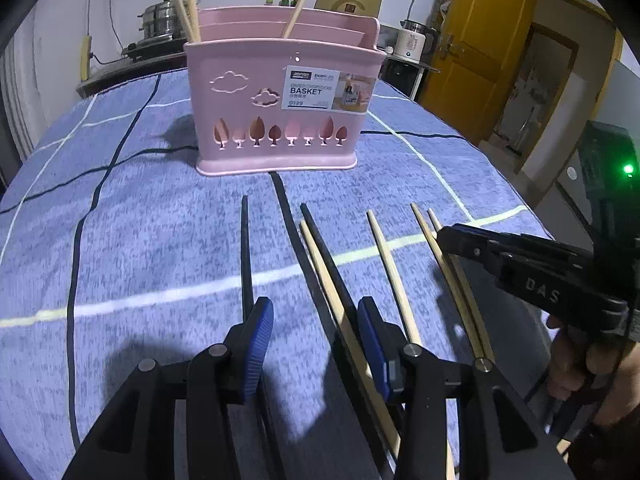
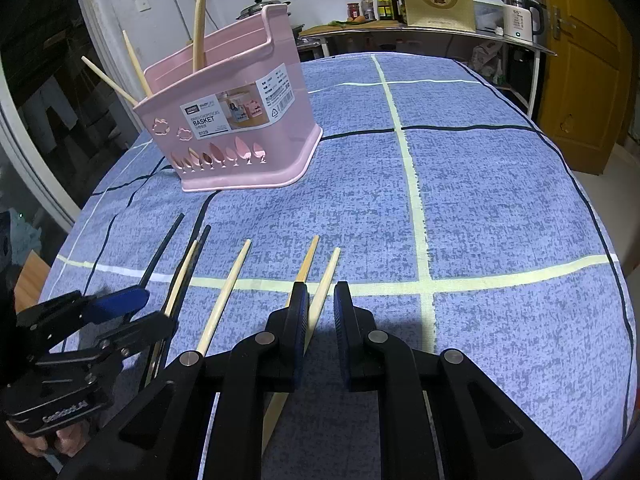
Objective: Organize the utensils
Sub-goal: 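Lower both open tools down over the loose chopsticks on the cloth, then close the left tool on a wooden chopstick while the right tool grasps another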
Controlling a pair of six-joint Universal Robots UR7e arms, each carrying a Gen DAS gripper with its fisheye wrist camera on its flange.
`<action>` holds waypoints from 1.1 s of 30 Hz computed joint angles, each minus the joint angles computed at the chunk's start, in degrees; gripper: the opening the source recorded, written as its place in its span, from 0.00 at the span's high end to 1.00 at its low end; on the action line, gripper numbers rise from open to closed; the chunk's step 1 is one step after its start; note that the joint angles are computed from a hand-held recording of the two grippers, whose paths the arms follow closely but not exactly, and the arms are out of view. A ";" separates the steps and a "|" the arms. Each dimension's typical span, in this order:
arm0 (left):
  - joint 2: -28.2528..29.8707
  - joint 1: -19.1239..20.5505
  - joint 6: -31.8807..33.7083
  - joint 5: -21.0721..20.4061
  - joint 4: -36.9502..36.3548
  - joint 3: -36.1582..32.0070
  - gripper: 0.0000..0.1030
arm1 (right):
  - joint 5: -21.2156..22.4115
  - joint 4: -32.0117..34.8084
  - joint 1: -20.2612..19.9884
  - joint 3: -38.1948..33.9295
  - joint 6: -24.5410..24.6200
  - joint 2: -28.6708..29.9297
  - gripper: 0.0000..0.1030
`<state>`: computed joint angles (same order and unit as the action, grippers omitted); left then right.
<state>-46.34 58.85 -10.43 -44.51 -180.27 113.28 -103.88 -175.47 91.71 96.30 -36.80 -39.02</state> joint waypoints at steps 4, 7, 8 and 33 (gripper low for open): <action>-0.43 -0.39 -0.18 0.84 -0.28 1.29 0.58 | -0.04 -0.11 0.03 0.04 0.00 0.03 0.87; 0.12 -0.94 0.60 2.75 -0.31 1.42 0.58 | 0.03 -0.07 -0.05 0.05 -0.04 -0.01 0.87; 0.39 -1.08 0.87 3.19 -0.58 1.38 0.57 | 0.03 -0.07 -0.05 0.05 -0.04 -0.01 0.87; -5.88 2.29 3.74 9.12 1.68 4.27 0.79 | -1.29 -0.60 0.29 -0.32 -0.94 0.45 0.87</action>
